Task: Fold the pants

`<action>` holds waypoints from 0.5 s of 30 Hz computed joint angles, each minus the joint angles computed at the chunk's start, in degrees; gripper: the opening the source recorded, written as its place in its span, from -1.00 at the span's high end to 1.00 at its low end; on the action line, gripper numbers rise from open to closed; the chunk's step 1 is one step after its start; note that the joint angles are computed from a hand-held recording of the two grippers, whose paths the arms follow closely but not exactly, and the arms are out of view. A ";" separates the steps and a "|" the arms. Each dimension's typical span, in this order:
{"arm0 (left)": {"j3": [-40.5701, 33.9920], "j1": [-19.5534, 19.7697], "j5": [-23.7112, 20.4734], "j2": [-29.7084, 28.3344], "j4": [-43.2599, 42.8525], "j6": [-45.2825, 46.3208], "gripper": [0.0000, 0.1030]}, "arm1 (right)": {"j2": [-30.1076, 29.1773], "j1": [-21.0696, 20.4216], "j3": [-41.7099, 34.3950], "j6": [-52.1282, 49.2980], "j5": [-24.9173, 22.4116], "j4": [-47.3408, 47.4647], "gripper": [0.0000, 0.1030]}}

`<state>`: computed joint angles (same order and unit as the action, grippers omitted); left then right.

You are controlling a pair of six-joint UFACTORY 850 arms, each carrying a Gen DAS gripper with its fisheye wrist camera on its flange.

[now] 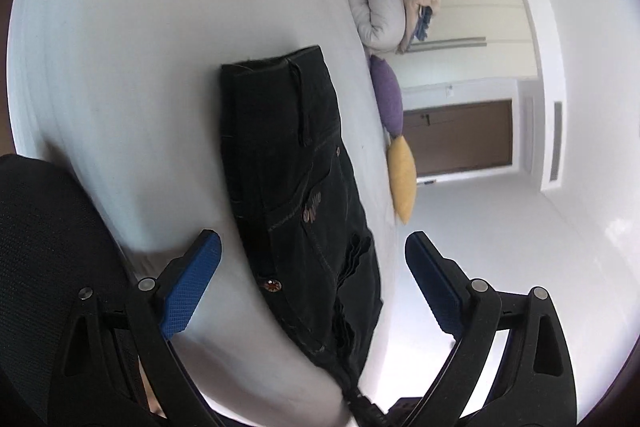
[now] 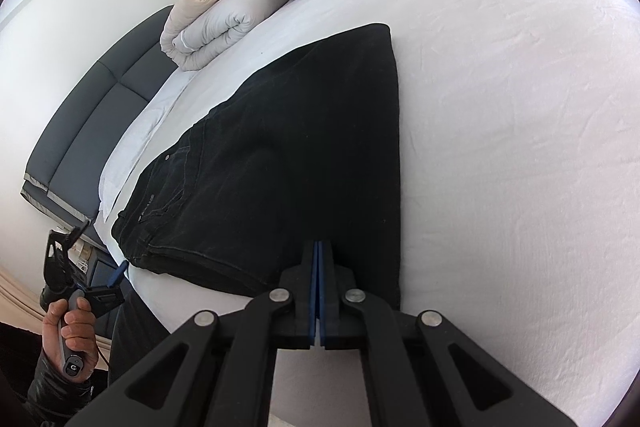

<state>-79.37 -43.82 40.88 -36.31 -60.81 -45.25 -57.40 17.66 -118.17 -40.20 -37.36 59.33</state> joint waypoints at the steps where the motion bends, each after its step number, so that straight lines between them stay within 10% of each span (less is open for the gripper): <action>1: 0.18 0.20 0.18 0.07 0.63 -1.06 -0.82 | 0.00 -0.01 -0.02 0.13 -0.03 -0.03 1.00; 15: 0.08 2.78 7.93 -4.34 11.07 -15.14 -0.81 | -0.09 -0.05 -0.22 0.66 -0.20 -0.13 1.00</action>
<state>-79.28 -41.05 48.81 -40.65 -49.74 -60.39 -57.49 17.61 -118.39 -39.55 -37.56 59.20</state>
